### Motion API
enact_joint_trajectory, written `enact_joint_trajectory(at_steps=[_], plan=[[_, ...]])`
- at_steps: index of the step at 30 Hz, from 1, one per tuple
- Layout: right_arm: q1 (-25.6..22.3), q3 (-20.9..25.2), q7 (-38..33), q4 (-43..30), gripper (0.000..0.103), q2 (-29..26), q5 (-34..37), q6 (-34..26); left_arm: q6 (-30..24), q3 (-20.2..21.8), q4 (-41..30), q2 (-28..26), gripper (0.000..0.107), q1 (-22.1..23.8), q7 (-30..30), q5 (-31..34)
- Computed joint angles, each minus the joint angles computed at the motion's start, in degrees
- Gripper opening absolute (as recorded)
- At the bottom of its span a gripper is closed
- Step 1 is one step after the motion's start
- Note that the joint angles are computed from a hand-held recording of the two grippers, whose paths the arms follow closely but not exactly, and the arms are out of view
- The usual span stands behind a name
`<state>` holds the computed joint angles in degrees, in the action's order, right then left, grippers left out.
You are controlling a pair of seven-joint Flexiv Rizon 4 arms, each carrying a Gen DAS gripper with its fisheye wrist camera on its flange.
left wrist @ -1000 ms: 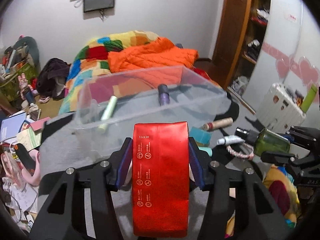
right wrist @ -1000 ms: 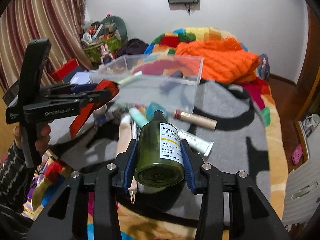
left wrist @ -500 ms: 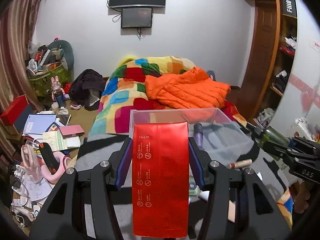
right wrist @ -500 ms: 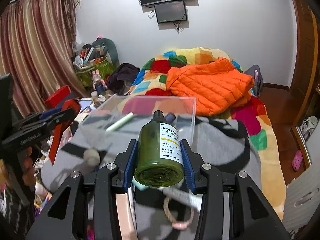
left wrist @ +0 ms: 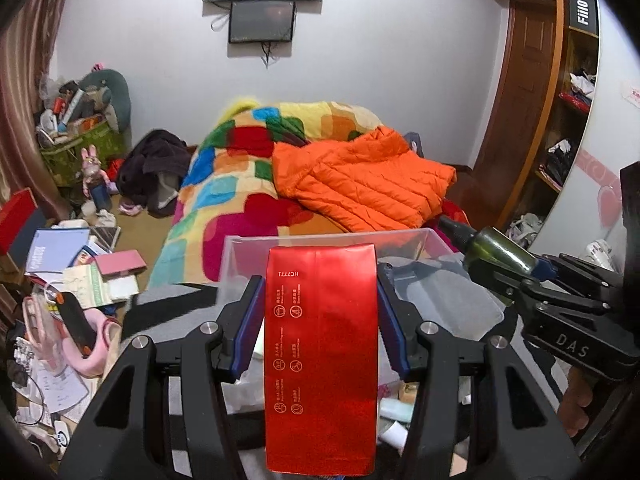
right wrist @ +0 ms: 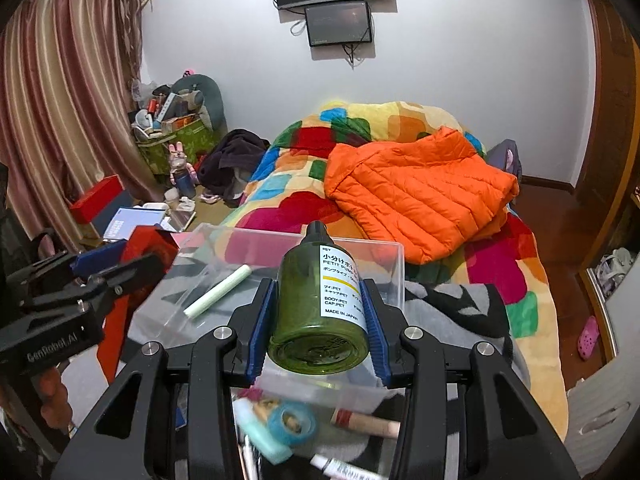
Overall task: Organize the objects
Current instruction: 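Lower the red pouch and green bottle into the clear box, opening both tools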
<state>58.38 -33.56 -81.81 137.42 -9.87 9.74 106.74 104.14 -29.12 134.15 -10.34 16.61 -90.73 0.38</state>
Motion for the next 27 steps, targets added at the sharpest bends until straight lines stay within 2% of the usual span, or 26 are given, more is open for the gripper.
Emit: enact_joint_trajectory(at_steps=[2,3,6,8,9,11,14,22,24,27], plan=[[-1.99,1.62,0.63,-1.16,0.038,-1.41,-0.5,-0.58,-1.53,2.91,-2.0,-1.78,0.053,-3.13,0.84,-0.8],[-3.19,2.55,1.12,-1.87,0.038,-2.25,-1.01,-1.06,-2.39,2.69,-2.78,-2.72,0.053,-3.19,1.55,-1.4],[-8.49,7.39,2.73,-3.43,0.038,-4.25,-3.14,-1.45,-5.4,-3.35,-4.07,-5.37,0.053,1.47,4.57,-3.89],[-10.5,9.17,3.6,-4.1,0.038,-5.27,-4.21,-1.96,-7.26,-5.0,-4.92,-6.9,0.053,2.37,6.29,-5.8],[-13.17,11.7,4.14,-4.75,0.038,-5.88,-5.12,-2.38,-8.35,-5.51,-5.42,-7.6,0.053,2.57,7.19,-6.72],[-15.46,13.69,5.17,-5.37,0.038,-6.74,-6.55,-2.92,-9.57,-4.69,-6.14,-8.41,0.053,1.44,8.43,-8.18],[-15.64,13.19,6.56,-6.04,0.038,-8.11,-8.48,-3.94,-10.6,0.41,-7.89,-9.25,0.053,-3.71,9.39,-9.25],[-17.21,13.65,9.09,-6.91,0.039,-9.98,-12.84,-5.56,-11.7,5.32,-9.32,-10.06,0.053,-9.75,13.45,-13.35],[-16.77,13.07,9.73,-6.74,0.039,-10.15,-13.55,-5.65,-11.12,5.13,-8.8,-9.72,0.053,-9.94,14.7,-14.73],[-16.61,12.7,10.31,-6.22,0.039,-9.78,-14.45,-5.88,-9.98,1.64,-6.98,-8.61,0.054,-7.22,16.67,-17.16]])
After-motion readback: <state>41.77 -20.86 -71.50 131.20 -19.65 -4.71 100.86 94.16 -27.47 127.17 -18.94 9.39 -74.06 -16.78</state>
